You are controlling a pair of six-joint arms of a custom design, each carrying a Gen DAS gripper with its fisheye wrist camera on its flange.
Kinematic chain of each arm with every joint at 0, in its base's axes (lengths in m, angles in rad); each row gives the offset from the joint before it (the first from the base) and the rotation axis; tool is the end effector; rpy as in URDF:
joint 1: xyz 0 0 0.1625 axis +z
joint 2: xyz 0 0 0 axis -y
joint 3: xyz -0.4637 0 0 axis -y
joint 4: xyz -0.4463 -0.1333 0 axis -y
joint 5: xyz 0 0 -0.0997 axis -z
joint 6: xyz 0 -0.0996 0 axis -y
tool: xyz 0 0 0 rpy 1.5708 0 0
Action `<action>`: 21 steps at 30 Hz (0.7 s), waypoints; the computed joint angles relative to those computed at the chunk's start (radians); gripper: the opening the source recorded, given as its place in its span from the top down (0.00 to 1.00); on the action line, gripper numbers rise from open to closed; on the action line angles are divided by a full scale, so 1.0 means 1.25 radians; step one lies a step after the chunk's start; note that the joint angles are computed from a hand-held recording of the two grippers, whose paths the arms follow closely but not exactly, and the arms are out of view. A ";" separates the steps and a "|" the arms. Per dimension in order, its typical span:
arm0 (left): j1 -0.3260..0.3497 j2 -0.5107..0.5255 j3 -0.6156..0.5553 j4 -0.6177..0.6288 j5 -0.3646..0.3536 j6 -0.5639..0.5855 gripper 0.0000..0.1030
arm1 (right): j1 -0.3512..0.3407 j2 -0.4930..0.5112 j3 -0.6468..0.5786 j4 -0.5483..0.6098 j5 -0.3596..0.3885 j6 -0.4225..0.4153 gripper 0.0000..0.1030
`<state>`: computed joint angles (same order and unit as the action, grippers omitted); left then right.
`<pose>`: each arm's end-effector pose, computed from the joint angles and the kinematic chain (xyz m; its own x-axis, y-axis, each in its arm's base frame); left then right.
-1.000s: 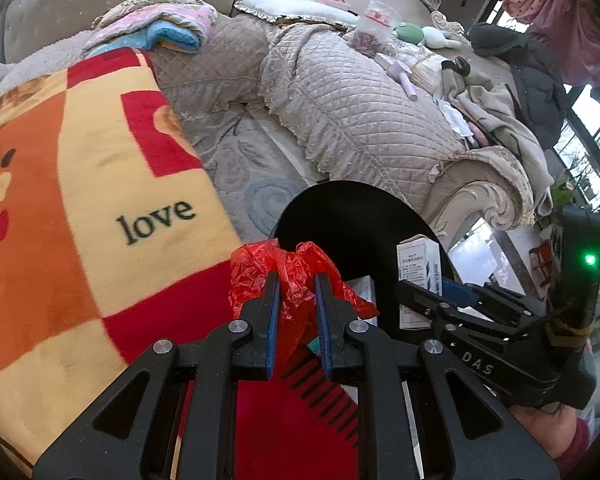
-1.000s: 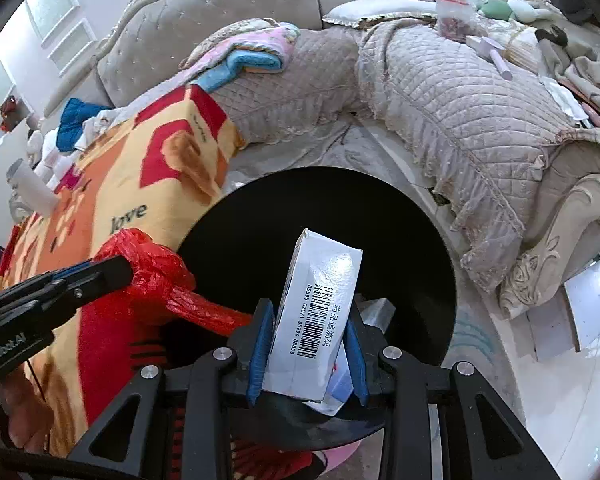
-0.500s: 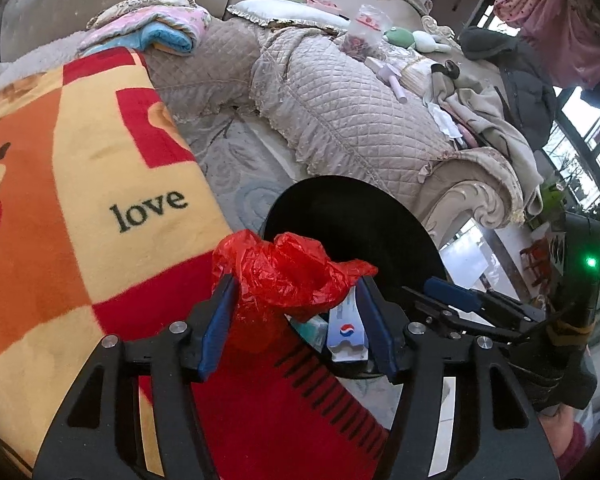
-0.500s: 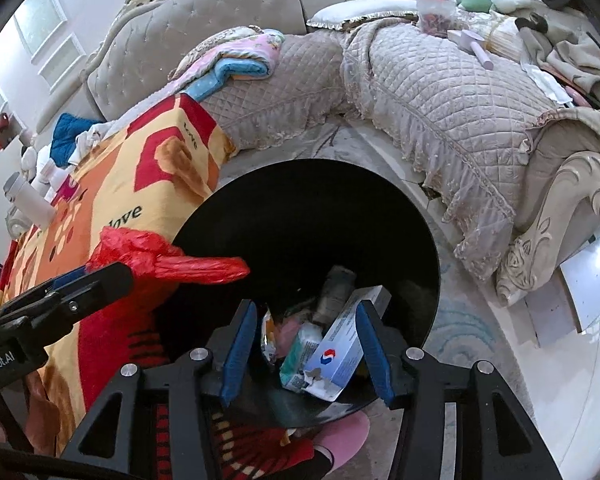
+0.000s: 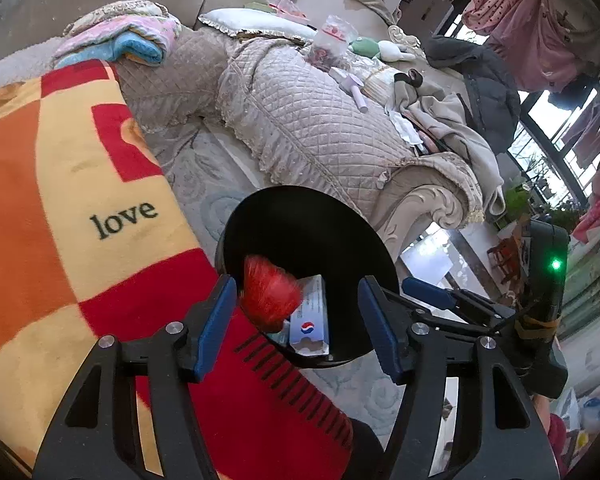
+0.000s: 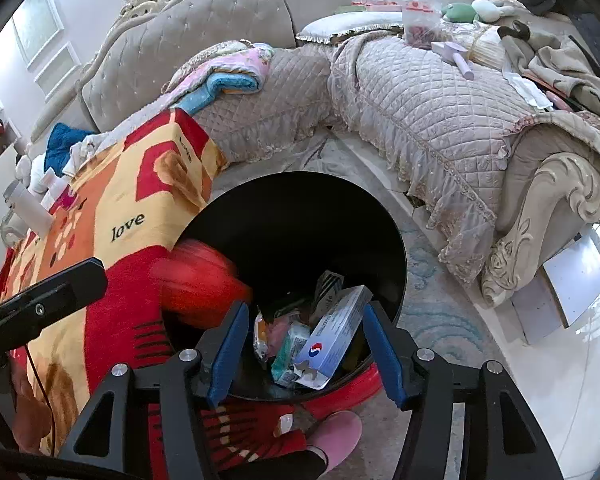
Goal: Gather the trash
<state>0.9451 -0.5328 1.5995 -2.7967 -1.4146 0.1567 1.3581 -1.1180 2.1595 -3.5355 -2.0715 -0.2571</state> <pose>-0.3064 -0.6781 -0.0741 -0.7149 0.6766 -0.1765 0.6984 0.7033 -0.1326 -0.0342 -0.5635 0.2210 -0.7835 0.3911 0.4829 -0.0743 0.7125 -0.6977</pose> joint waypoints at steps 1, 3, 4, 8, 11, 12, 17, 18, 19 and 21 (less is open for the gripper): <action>-0.003 -0.003 0.007 -0.012 0.016 0.004 0.40 | 0.001 0.000 0.003 -0.005 0.002 -0.002 0.44; -0.006 -0.009 0.023 -0.034 0.041 0.010 0.40 | 0.004 0.003 0.009 -0.021 0.006 -0.007 0.44; -0.009 -0.012 0.032 -0.043 0.056 0.010 0.40 | 0.007 0.006 0.012 -0.032 0.007 -0.010 0.44; -0.019 -0.023 0.062 -0.087 0.116 0.023 0.40 | 0.023 0.025 0.022 -0.093 0.000 -0.024 0.43; -0.030 -0.031 0.087 -0.127 0.168 0.040 0.40 | 0.041 0.040 0.028 -0.143 -0.006 -0.037 0.41; -0.030 -0.034 0.092 -0.135 0.173 0.042 0.40 | 0.048 0.045 0.027 -0.155 -0.012 -0.042 0.39; -0.031 -0.056 0.119 -0.165 0.182 0.038 0.40 | 0.079 0.061 0.030 -0.211 -0.035 -0.064 0.36; -0.032 -0.059 0.124 -0.175 0.187 0.041 0.40 | 0.086 0.064 0.031 -0.225 -0.039 -0.068 0.36; -0.034 -0.064 0.133 -0.190 0.195 0.044 0.40 | 0.092 0.066 0.032 -0.237 -0.042 -0.073 0.36; -0.036 -0.071 0.141 -0.205 0.201 0.047 0.40 | 0.105 0.072 0.033 -0.262 -0.051 -0.084 0.35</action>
